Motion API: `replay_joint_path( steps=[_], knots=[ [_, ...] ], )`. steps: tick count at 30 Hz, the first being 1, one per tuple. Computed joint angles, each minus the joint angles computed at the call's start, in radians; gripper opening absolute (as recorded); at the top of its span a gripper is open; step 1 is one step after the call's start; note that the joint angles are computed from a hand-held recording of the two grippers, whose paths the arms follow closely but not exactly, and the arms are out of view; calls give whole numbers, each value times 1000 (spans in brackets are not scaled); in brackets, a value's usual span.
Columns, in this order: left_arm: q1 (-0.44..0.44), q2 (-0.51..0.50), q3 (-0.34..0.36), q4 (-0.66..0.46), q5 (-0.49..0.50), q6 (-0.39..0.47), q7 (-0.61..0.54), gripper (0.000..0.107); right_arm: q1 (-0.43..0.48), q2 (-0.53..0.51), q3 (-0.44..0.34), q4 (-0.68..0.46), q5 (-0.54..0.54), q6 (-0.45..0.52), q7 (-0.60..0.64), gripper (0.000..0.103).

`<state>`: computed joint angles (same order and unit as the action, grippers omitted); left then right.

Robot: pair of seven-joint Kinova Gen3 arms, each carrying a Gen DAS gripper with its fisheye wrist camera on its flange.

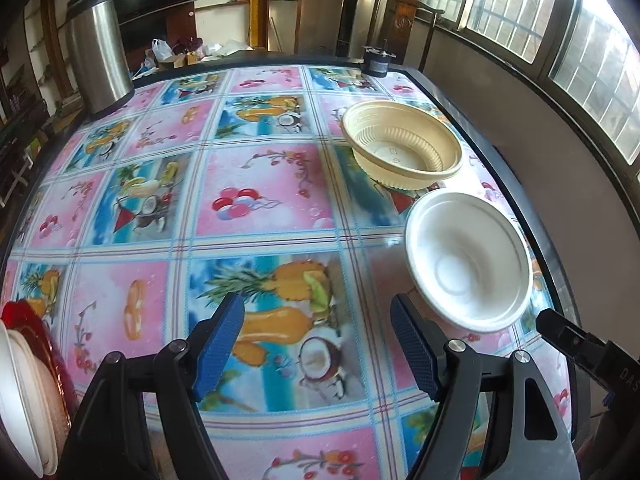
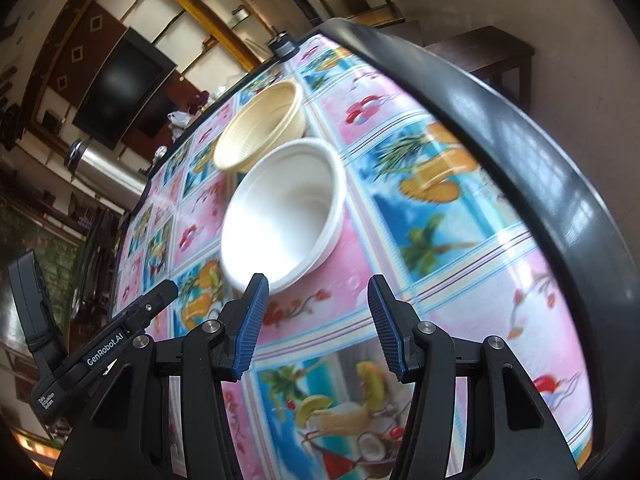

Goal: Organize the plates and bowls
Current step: 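Move both grippers to the smaller white bowl beside the cream basket, then close both grippers on the rim of the smaller white bowl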

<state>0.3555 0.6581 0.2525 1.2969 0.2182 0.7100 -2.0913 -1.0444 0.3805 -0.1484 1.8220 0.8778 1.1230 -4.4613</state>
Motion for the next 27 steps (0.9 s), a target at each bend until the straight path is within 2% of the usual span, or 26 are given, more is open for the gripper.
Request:
replay_joint_path(
  steps=[6, 11, 18, 24, 27],
  knots=[
    [66, 40, -28, -67, -41, 42, 58, 76, 31, -33, -1, 63, 18, -37, -22, 52],
    [111, 63, -37, -98, -74, 62, 85, 76, 79, -34, 2, 71, 38, -83, 25, 52],
    [141, 88, -37, -130, -94, 86, 108, 76, 114, -27, 12, 72, 39, -122, 85, 52],
    [161, 100, -45, -141, -110, 99, 126, 76, 118, -29, 25, 104, 58, -162, 60, 52],
    [171, 109, -45, -153, -116, 112, 135, 76, 113, -29, 25, 114, 76, -161, 48, 44]
  ],
)
